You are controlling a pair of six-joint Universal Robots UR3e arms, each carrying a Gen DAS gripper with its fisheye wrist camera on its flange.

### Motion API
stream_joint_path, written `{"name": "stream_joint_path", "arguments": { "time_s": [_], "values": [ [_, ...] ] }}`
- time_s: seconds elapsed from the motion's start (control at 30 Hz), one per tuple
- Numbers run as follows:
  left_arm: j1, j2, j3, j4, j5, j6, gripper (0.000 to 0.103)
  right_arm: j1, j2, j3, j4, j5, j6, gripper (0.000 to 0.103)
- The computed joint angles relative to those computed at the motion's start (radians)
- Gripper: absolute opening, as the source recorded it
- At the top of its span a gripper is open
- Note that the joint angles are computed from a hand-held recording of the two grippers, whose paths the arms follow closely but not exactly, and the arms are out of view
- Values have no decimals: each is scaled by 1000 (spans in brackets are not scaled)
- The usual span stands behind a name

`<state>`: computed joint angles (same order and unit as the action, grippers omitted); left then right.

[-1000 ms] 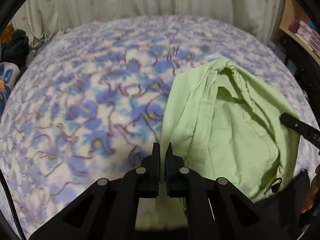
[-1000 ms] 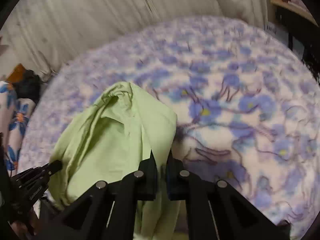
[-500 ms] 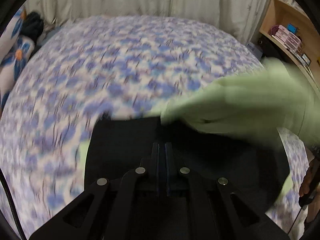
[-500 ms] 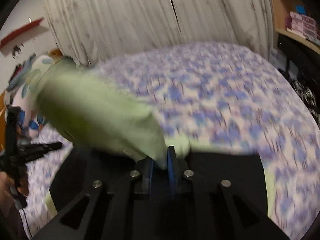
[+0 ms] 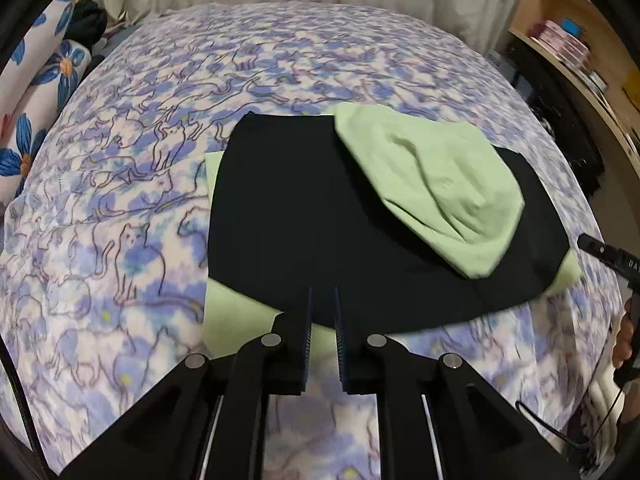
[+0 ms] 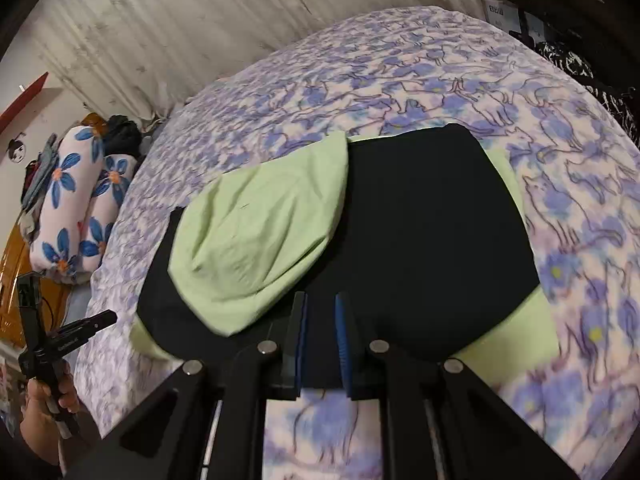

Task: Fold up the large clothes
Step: 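Lay the hood over the folded black body with both grippers, release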

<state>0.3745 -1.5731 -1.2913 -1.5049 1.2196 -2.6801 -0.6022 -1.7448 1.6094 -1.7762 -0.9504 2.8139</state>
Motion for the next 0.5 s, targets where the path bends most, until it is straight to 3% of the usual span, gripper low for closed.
{"name": "stream_joint_path", "arguments": {
  "time_s": [0.13,0.3,0.4,0.43,0.5],
  "values": [
    [9,99,-41,-57,-16,40,14,-46,-90,-27,178,34,-92,13],
    [9,178,-71,-107,-55,53,30,-59,-150,-82,355,44,-188,14],
    [-7,189,-83,-120,-83,26,59,-53,-159,-76,412,76,-212,31],
    [-13,193,-101,-102,-97,3,65,-46,-165,-52,391,80,-204,36],
    [-26,192,-138,-64,-126,-33,65,-15,-159,11,320,90,-168,36]
  ]
}}
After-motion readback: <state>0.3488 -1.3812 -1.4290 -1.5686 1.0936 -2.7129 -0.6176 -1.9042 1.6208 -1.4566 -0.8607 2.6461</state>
